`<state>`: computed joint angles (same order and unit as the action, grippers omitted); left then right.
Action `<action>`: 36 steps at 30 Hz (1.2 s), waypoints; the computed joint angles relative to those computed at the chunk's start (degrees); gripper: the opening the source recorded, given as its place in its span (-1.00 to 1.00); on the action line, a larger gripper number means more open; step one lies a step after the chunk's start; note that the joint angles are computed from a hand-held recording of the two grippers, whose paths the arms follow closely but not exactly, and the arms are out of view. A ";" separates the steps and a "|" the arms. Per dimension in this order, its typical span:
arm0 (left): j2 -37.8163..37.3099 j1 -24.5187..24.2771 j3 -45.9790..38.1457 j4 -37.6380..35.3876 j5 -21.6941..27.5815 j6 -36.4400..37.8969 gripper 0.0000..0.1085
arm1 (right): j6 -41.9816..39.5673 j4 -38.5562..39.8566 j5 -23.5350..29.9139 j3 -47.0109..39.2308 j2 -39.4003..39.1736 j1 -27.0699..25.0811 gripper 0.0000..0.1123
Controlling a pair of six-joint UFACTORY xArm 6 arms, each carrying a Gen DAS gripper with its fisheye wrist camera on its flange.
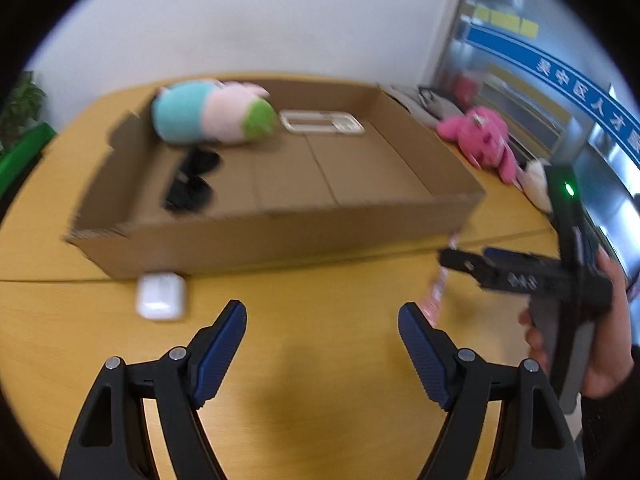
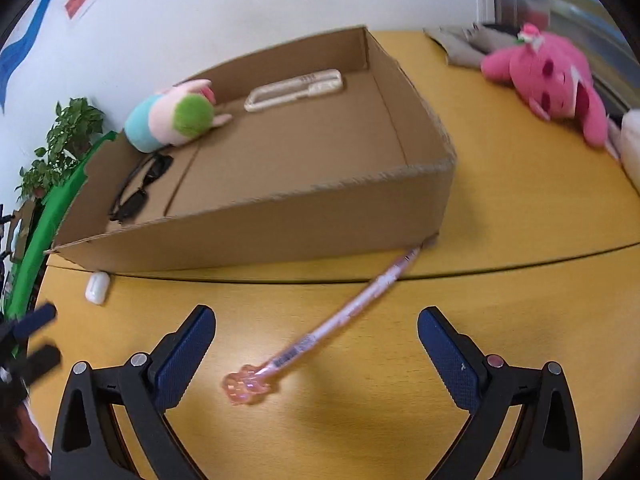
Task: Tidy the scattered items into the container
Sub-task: 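Move the left tool to the pink pen's bear-shaped end, then close the left tool on the pink pen and lift it upright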
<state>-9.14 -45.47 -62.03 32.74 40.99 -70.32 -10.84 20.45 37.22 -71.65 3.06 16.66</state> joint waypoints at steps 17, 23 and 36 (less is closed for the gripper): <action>23.99 -0.04 -20.64 -27.63 -2.60 31.41 0.33 | 7.79 -10.78 -2.01 -2.34 5.09 -1.02 0.56; 21.49 -0.57 -17.76 -30.38 -3.27 31.61 -0.61 | 8.05 -13.70 -5.94 1.83 2.42 -0.17 -0.29; 17.38 -5.12 -13.09 -28.86 -4.22 23.94 -0.62 | -4.01 3.14 -2.34 3.62 -0.10 0.29 -0.67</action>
<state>8.24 -50.59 -75.12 3.88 36.77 -46.38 -14.86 23.59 34.88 -68.03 2.96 16.95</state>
